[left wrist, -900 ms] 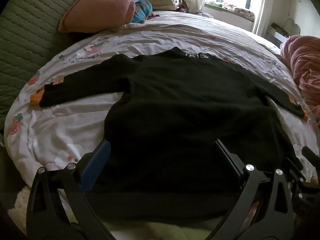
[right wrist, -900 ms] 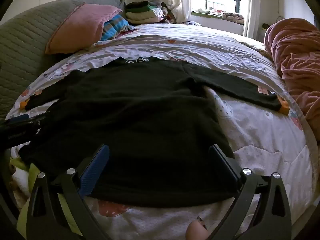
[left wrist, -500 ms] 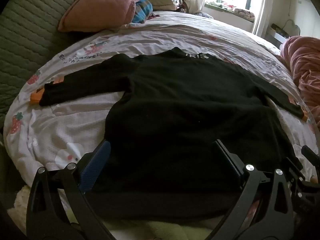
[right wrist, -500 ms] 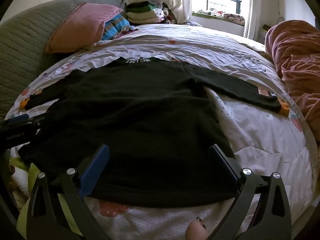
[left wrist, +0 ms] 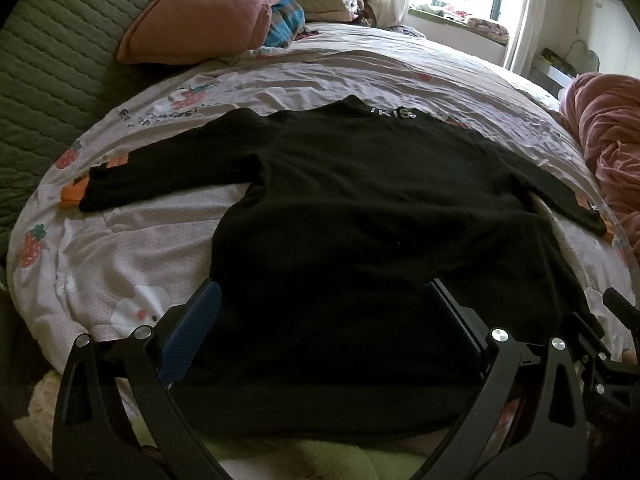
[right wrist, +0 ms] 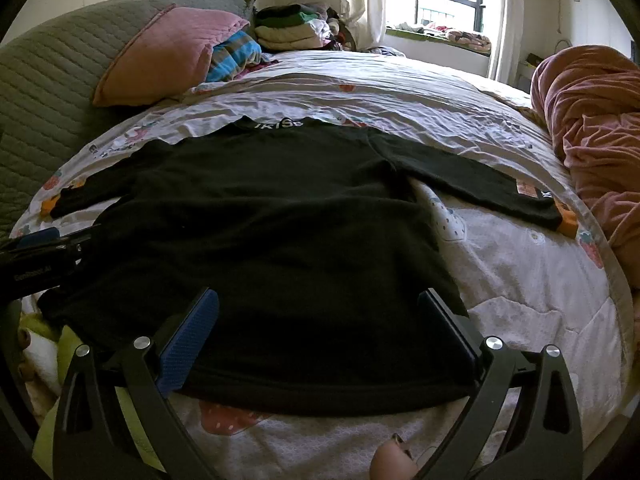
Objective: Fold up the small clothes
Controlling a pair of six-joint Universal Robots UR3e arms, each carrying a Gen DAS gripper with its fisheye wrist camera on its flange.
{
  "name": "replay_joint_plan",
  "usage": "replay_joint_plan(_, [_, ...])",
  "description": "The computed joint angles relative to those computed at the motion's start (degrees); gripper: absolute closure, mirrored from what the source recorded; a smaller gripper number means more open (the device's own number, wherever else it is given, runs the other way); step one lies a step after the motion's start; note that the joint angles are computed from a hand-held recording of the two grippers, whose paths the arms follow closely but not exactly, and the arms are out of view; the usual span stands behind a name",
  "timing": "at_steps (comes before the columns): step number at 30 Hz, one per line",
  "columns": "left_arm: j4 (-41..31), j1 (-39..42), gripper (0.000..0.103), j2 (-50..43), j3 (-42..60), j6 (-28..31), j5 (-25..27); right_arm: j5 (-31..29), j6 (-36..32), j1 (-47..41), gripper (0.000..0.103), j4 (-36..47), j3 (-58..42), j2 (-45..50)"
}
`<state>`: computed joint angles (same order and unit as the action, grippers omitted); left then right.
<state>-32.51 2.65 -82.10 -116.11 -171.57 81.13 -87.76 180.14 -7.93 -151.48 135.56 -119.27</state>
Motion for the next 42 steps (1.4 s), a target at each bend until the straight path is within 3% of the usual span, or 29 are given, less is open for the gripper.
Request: replay_joint_plan(42, [-1.4,0.3,0.008,0.5,1.0,0.0,-0.4,-1.3,-0.4,1.1,0.004,-0.1,-0.7,0.3])
